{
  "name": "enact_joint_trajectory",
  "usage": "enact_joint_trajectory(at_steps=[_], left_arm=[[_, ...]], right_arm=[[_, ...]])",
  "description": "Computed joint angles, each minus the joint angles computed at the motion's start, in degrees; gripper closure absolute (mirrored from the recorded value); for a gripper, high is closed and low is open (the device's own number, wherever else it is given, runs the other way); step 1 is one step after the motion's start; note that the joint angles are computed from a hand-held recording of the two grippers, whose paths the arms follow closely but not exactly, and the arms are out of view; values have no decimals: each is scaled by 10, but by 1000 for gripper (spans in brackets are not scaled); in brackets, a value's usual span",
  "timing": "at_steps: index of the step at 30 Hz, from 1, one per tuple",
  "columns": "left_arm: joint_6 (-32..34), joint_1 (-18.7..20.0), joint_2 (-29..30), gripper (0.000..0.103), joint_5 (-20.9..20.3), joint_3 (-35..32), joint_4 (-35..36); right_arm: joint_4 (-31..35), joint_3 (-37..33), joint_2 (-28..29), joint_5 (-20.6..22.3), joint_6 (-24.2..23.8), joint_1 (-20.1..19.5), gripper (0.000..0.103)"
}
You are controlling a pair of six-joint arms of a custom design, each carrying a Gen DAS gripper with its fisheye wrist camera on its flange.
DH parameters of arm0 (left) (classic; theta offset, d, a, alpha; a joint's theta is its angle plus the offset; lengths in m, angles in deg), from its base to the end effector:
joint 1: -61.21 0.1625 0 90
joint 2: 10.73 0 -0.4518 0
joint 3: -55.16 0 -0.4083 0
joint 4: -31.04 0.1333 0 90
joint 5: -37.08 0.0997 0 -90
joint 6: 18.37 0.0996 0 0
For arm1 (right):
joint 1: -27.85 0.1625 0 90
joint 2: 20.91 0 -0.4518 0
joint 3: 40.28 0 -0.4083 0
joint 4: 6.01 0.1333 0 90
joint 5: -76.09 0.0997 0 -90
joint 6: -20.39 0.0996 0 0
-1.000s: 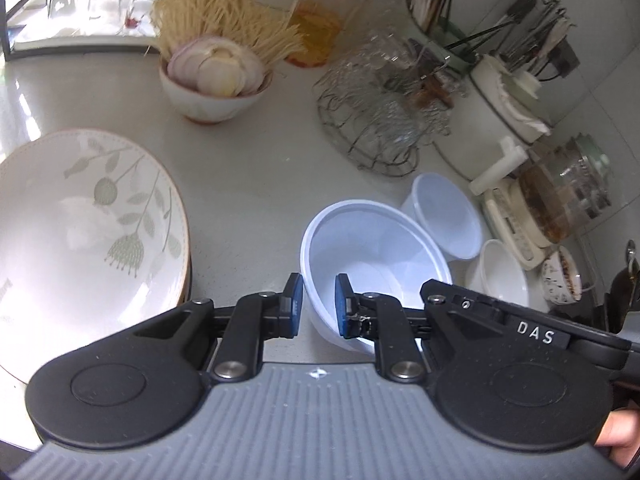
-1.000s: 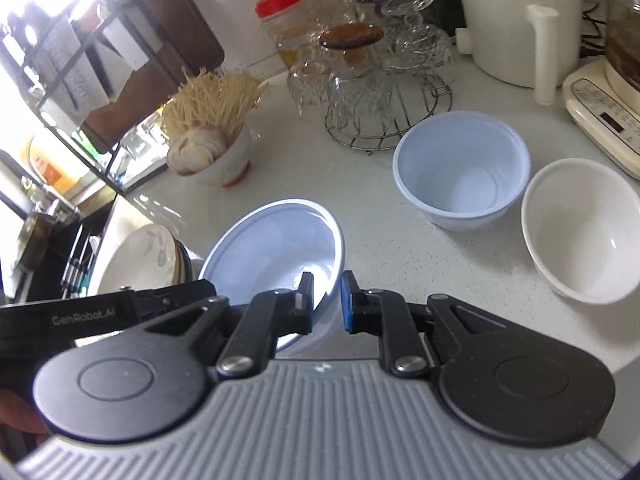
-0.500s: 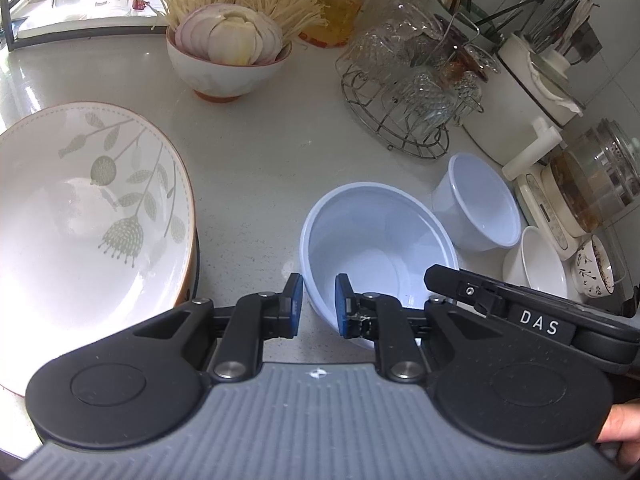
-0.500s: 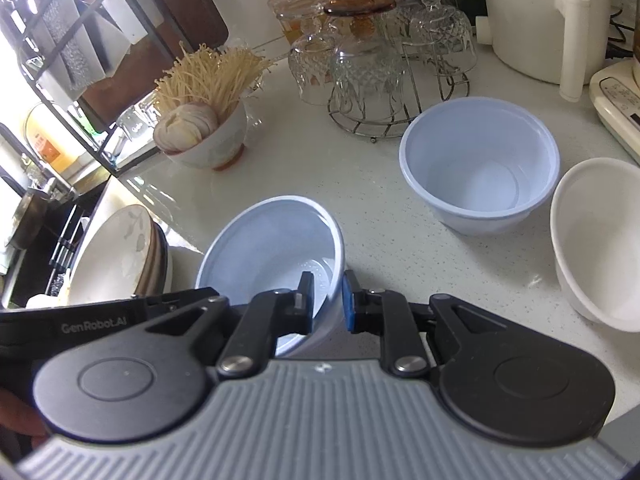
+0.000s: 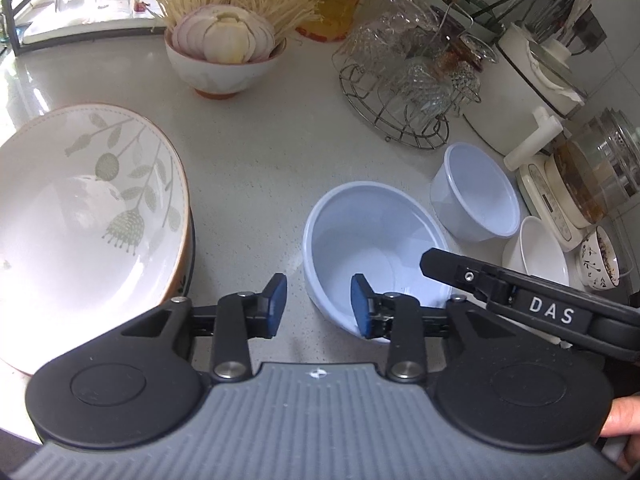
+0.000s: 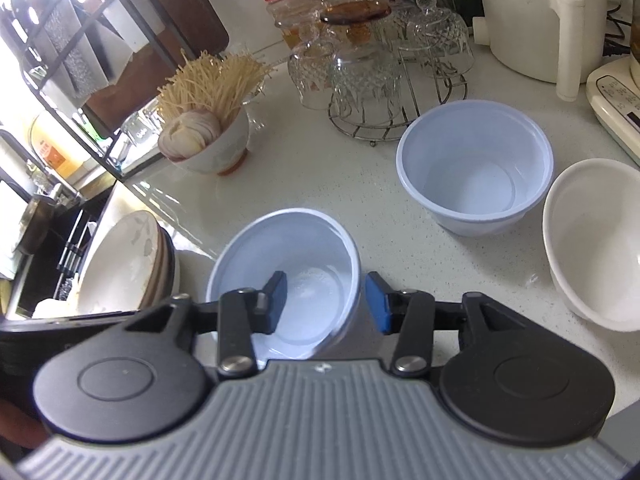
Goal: Organize plates and bowls
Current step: 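Carry the blue bowl toward the plate stack, lower it, open both grippers, then move both open grippers to the second pale blue plastic bowl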
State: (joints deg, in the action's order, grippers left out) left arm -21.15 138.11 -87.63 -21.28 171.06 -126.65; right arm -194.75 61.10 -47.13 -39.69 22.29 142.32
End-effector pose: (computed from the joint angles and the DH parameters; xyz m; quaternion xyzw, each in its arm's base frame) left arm 0.0565 -0.5757 0.3191 0.0166 0.9344 -0.2726 0.2287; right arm 0.3458 -0.5426 -0.0749 0.1420 -0.9447 0.2437 0.1672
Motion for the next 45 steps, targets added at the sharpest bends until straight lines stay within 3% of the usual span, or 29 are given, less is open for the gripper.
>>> enact_joint_trajectory(at_steps=[15,22,27,35,45], left_arm=[[-25,-56,-57,62,23,-4,72],[-10,-81,-73,62,26,-10,72],[11,-90,-84,62,20,-12,70],[52,-76,-87,62,-33,-25,73],[99,-67,-107,62,-77,-36,110]], right_arm=[[20,8,-45,-28,25,35,56],[-19,11,-52,-49,-6,57,56],[-40,16,-56,-67,2,69,56],[-55,10,-45,-122,16,94,56],[-67,6,-34,-185,84,123,56]])
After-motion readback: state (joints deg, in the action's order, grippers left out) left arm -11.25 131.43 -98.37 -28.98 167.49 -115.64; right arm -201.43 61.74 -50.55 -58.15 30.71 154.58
